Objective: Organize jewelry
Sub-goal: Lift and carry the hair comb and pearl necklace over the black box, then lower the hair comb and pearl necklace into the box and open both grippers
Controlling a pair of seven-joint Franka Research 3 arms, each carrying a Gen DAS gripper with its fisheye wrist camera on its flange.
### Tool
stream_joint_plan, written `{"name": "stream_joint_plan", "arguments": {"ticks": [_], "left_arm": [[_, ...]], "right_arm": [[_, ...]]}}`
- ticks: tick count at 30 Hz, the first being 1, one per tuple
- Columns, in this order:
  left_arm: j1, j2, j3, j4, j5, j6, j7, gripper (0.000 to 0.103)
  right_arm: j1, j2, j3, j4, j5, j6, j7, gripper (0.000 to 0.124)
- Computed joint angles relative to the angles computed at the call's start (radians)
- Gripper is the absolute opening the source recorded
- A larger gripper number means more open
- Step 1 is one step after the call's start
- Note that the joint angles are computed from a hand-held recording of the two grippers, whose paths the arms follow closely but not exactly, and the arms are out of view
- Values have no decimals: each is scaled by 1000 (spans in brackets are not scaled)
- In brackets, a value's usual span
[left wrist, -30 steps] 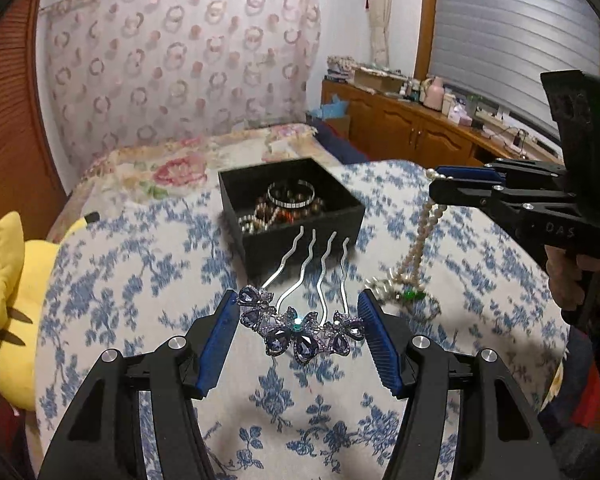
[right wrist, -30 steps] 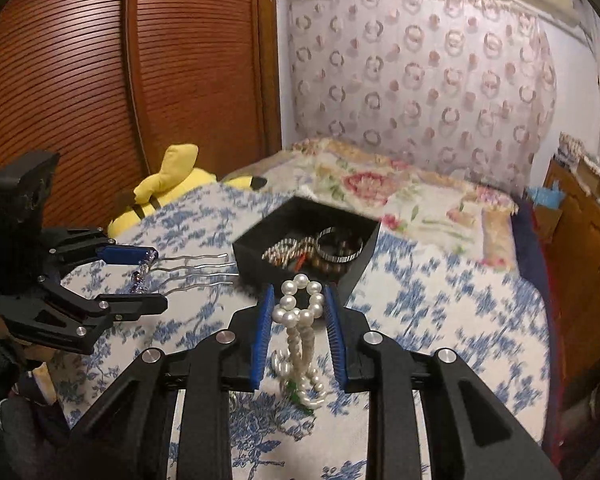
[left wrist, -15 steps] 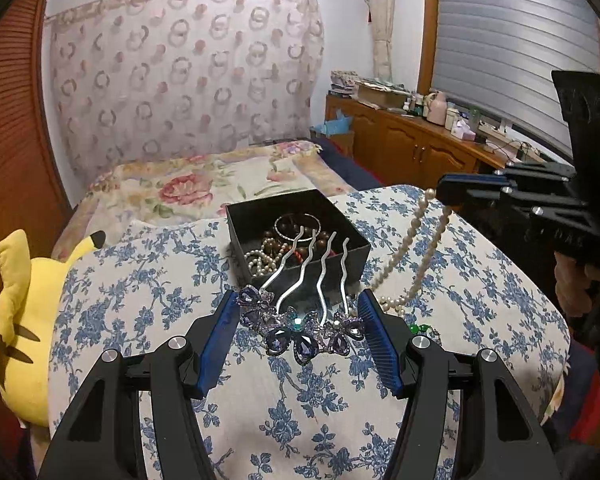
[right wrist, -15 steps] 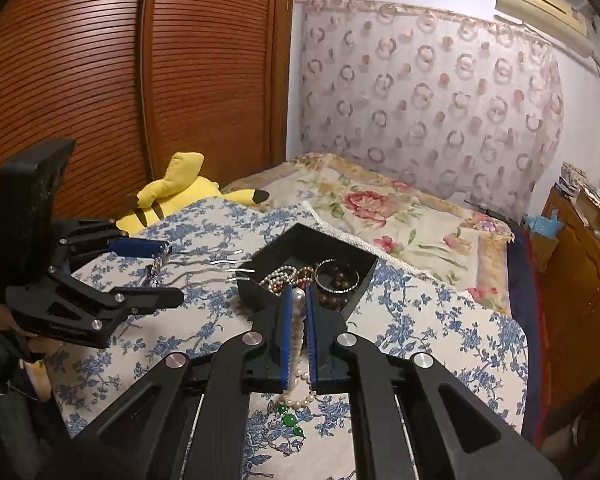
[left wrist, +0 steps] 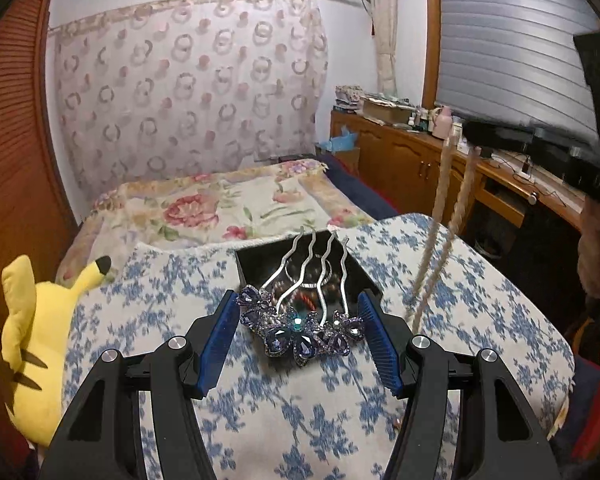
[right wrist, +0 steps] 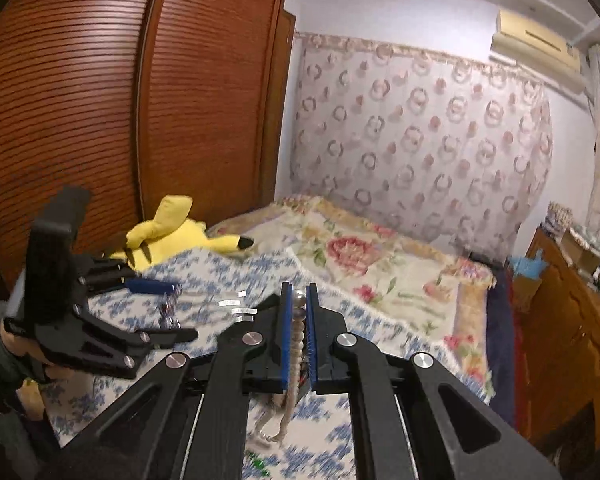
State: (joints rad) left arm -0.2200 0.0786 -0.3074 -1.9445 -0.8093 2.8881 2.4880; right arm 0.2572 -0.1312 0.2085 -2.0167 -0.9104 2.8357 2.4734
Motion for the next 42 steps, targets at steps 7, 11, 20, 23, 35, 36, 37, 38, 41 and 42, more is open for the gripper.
{"name": "stream_joint_plan", "arguments": {"ticks": [7,11,20,23,35,36,37,38,41,42], "left_arm": [[12,96,-13,98,158,2,-138,59],[36,150,-35,145,242,-12,-211,59],[75,246,-79,233,398,-31,-335,59],[77,283,-83,273,453,-42,-374,59],[67,393,-89,393,604,-84,-495,59],[66,398,-89,400,613,-88,-503,59],[63,405,-87,408,624,-91,-513,59],[58,411,-83,416,637,-94,-524,59],[46,431,-72,439,674,-106,-552,59],[41,435,-68,444,686,-107,-562,59]], "right_arm": [[3,49,-25,117,2,8,-75,8],[21,85,-52,162,40,26,-122,8],[67,173,-112,150,224,43,-265,8],[83,207,-129,144,307,40,-322,8],[136,269,-181,128,481,42,-430,11],[139,270,-185,130,485,41,-434,17],[143,272,-190,130,484,48,-432,22],[143,273,-191,131,492,53,-438,36],[158,271,-210,125,454,57,-404,41],[158,267,-211,119,453,60,-401,41]]}}
